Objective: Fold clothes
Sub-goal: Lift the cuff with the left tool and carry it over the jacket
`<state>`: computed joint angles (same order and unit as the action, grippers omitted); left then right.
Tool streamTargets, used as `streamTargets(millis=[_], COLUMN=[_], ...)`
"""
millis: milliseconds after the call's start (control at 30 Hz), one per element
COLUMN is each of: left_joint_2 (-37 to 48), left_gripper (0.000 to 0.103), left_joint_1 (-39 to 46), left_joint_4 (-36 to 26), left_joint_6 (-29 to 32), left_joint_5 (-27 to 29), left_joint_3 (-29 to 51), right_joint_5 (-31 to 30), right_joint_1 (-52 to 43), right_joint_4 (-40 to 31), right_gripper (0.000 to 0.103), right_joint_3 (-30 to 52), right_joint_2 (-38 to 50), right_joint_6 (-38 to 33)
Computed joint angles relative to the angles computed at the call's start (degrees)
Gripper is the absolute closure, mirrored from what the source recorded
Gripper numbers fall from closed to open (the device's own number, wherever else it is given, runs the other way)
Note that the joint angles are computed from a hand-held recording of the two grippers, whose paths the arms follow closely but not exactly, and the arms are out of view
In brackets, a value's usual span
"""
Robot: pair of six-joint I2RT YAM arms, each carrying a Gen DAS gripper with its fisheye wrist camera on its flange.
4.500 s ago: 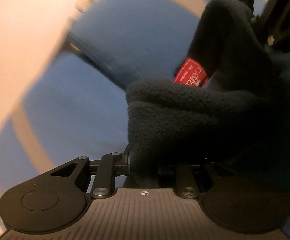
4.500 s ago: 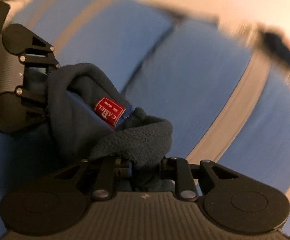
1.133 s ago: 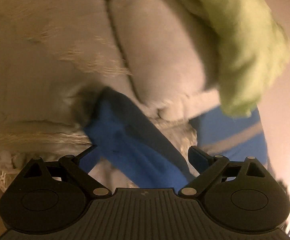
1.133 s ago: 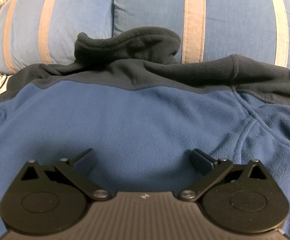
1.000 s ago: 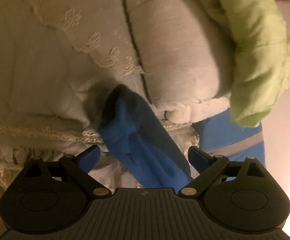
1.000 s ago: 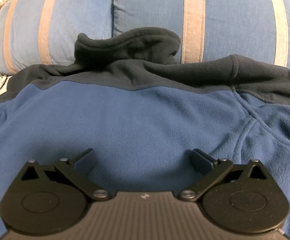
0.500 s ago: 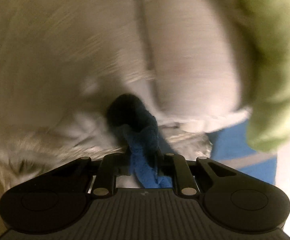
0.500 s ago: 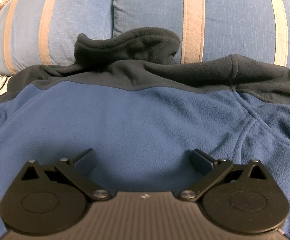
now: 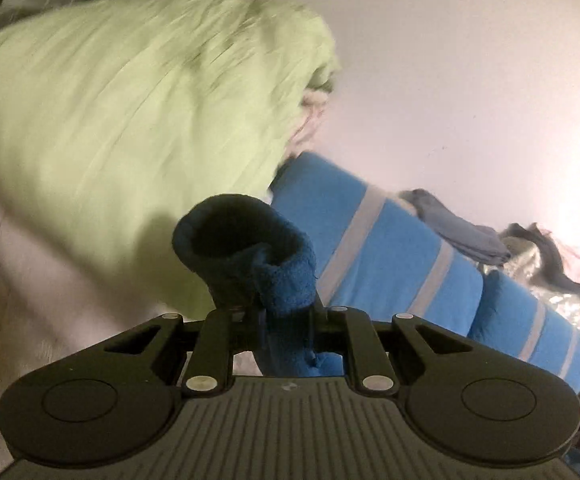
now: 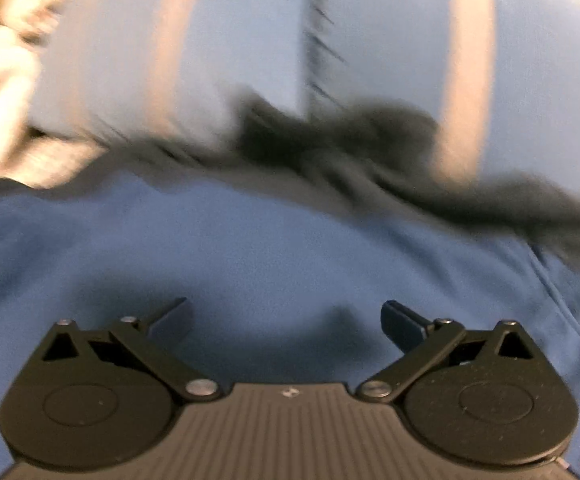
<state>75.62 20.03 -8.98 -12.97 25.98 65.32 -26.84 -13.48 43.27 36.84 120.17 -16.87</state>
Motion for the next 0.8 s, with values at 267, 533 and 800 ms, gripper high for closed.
streamTargets(millis=[267,533,800], left_joint_2=[11.5,14.9,14.2], left_gripper=[0.087,0.089,0.089], left_joint_1=[-7.5,-19.6,-39.0], left_joint_4=[-0.5,2.8,1.2], left_joint_6=[-3.9,-2.6,7.1], left_joint_5=[-10.5,-17.0,-24.1], left_joint_3=[16.8,24.4,26.8], right_joint_5=[5.5,20.2,20.0], right_joint_1=[18.5,34.9,35.1], right_joint_4=[3.0,-8.5,-14.5], right_gripper=[0.000,0.001,0.000], right_joint_3=[2.8,15.6,18.6], right_joint_2=[-1.0,7.6,5.6], right_joint_6=[5.1,3.8,9.2])
